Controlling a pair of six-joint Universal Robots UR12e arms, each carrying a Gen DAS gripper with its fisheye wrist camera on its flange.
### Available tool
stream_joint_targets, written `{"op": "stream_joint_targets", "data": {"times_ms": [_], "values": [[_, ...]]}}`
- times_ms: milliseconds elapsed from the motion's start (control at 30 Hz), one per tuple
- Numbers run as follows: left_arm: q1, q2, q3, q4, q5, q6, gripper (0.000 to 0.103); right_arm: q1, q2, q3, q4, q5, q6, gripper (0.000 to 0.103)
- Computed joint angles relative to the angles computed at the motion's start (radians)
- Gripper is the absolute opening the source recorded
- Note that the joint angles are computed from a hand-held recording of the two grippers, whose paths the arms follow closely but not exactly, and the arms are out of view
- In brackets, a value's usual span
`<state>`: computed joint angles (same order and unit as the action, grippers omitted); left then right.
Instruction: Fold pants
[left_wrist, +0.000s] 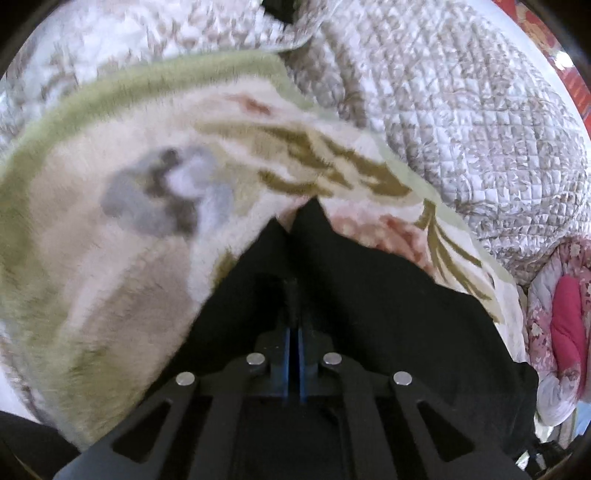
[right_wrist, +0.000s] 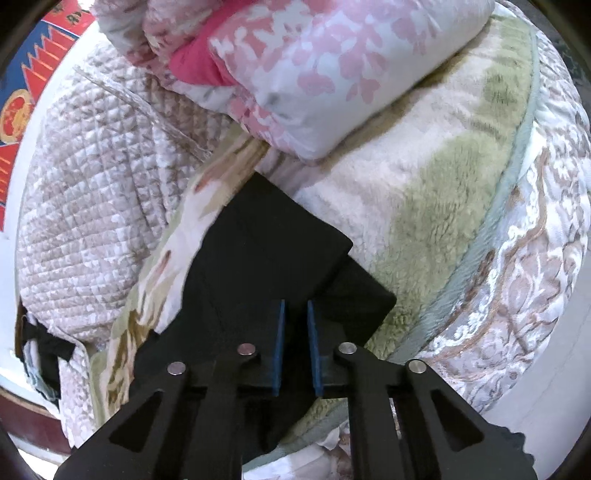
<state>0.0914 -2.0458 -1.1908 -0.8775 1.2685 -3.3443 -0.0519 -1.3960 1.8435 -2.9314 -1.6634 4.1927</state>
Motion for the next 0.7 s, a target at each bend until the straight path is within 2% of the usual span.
{"op": "stream_joint_targets", "data": {"times_ms": [100,167,267,333,433,500,533,567,700], "values": [[0.008,0.028,-0.017,0.041,-0.003,0.025,0.004,0.002,-0.012,0.008,-0.034,-0.002,-0.021,0.007],[0.014,0.044,-0.027,0.06,-0.012,0.039,0.004,0.005,-0.016,0.01,-0.051,0.002,-0.03,0.0],[0.023,0.07,-0.05,0.071,-0.021,0.049,0.004,0.013,-0.027,0.018,-0.07,-0.008,-0.038,0.0],[0.028,0.078,-0.06,0.061,-0.026,0.059,0.004,0.014,-0.03,0.022,-0.064,-0.011,-0.037,0.0],[0.027,0.073,-0.06,0.002,-0.005,0.071,0.004,-0.008,-0.031,0.023,-0.001,0.068,0.001,0.0],[0.028,0.072,-0.064,-0.017,-0.012,0.067,0.004,-0.017,-0.031,0.025,0.026,0.104,0.027,0.019],[0.028,0.072,-0.066,-0.015,-0.013,0.067,0.004,-0.019,-0.029,0.028,0.014,0.112,0.034,0.032],[0.029,0.072,-0.065,-0.011,-0.019,0.066,0.004,-0.022,-0.025,0.031,-0.007,0.123,0.037,0.04],[0.032,0.068,-0.052,0.02,-0.041,0.064,0.004,-0.029,-0.009,0.015,-0.017,0.131,0.035,0.041]]}}
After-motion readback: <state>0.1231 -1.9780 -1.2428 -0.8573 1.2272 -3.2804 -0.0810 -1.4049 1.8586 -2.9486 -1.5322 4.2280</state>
